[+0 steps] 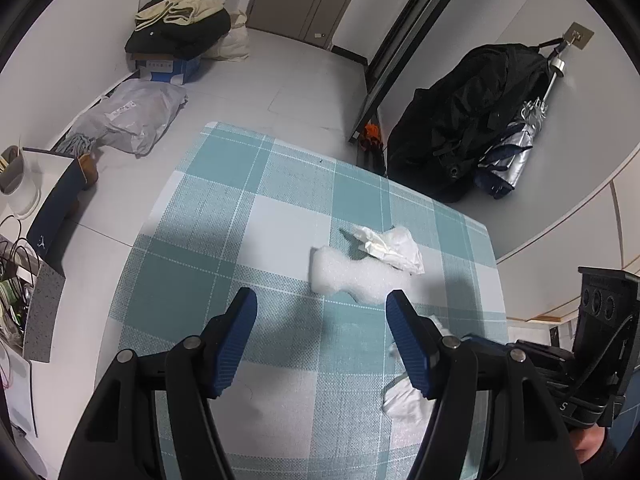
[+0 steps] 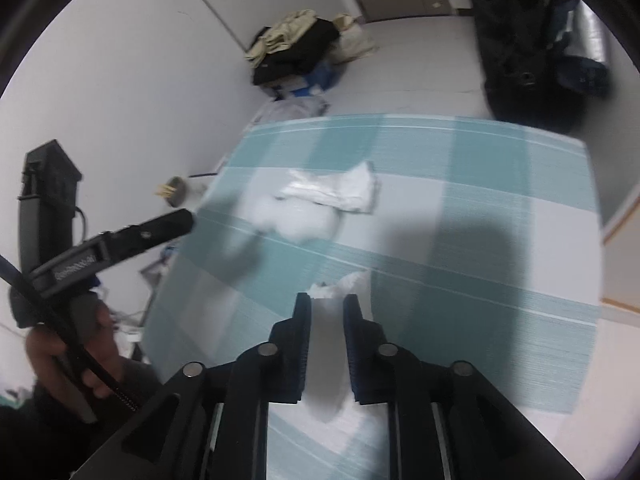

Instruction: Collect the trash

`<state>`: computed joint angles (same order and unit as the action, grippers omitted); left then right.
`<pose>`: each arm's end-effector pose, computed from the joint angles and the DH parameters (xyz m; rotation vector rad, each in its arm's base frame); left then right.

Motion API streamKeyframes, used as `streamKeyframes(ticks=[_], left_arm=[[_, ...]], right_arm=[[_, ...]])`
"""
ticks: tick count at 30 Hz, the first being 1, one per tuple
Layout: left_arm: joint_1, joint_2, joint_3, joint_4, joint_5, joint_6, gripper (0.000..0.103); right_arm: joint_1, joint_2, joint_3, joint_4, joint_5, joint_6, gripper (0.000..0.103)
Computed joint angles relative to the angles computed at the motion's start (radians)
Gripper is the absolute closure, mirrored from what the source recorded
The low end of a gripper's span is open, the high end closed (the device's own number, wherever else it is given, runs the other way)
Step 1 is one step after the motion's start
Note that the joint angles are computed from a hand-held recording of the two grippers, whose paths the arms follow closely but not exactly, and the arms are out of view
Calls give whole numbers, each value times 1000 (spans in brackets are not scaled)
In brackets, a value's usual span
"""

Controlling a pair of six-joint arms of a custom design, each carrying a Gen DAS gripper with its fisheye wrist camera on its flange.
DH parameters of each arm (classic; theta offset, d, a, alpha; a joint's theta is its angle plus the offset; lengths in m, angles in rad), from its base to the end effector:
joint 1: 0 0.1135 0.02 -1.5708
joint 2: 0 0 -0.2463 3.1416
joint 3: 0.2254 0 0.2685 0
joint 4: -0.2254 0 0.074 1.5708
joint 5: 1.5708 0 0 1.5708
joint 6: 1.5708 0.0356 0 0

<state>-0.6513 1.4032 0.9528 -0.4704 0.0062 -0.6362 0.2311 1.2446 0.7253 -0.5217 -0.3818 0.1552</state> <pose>0.2440 -0.1863 0.2092 0.0222 2.5752 -0.5272 0.2424 0.0707 0.1767 -0.2371 2.6176 0.6345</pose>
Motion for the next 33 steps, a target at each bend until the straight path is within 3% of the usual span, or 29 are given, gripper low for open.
streamKeyframes(ticks=[3, 5, 7, 13, 18, 19, 23, 24, 33], left_arm=[[-6, -2, -2, -4, -5, 2, 40], [-8, -5, -7, -4, -6, 2, 40], [-11, -8, -10, -5, -4, 3, 40], [-34, -23, -15, -17, -32, 21, 40], [-42, -30, -18, -14, -30, 27, 40], [-43, -30, -19, -13, -29, 27, 40], [-52, -27, -15, -11, -26, 24, 40], [-54, -25, -13, -10, -26, 23, 40], [-57, -25, -14, -3, -16, 13, 40]], right_arm=[[4, -6, -4, -29, 46, -13, 72], [12, -9, -5, -51, 73, -27, 57], [21, -20, -4, -82, 114, -44, 53], [41, -43, -14, -122, 194, -70, 53], [9, -63, -17, -125, 194, -73, 54], [1, -65, -17, -119, 187, -66, 55], [9, -32, 3, -106, 196, -61, 82], [18, -17, 8, -105, 202, -67, 84], [44, 71, 33, -109, 215, -64, 83]])
